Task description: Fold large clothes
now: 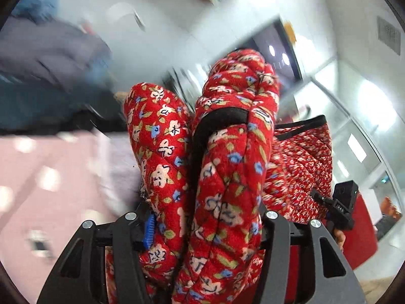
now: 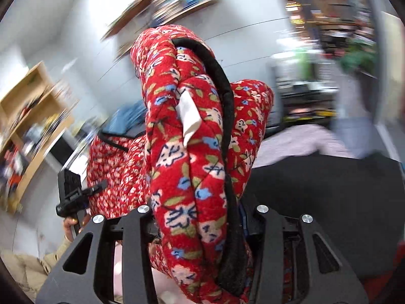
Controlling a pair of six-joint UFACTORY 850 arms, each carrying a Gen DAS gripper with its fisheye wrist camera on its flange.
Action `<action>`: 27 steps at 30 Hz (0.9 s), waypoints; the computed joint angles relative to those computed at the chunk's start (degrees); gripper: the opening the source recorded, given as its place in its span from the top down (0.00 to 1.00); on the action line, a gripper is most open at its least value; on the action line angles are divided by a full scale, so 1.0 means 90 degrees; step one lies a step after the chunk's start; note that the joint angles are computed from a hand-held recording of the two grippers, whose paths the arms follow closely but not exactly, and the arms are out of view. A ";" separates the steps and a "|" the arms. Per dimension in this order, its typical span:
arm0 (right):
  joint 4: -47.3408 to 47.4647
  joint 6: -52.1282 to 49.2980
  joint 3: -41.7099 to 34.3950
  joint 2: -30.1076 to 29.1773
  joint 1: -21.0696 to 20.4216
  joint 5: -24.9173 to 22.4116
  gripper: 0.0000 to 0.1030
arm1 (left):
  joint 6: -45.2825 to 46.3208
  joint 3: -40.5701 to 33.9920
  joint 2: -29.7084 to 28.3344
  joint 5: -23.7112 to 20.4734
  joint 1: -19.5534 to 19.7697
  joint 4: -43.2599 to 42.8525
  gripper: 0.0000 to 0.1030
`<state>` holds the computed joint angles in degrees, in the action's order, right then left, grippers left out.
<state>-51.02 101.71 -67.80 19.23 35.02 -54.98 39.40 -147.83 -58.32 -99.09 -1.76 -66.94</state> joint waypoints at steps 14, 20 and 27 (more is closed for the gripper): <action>-0.0441 0.5158 0.5849 0.5613 -0.0397 -0.0506 0.30 | -0.0047 0.1817 0.0097 0.2082 -0.1958 0.1671 0.10; 0.0268 0.4064 0.5556 0.5165 -0.1740 0.0541 0.20 | 0.0211 0.2205 0.0551 0.2715 -0.1970 0.2160 0.06; 0.0381 0.6789 0.4484 0.4016 0.1918 -0.3830 0.10 | 0.1301 0.3792 0.2087 0.4816 -0.1677 0.2874 0.06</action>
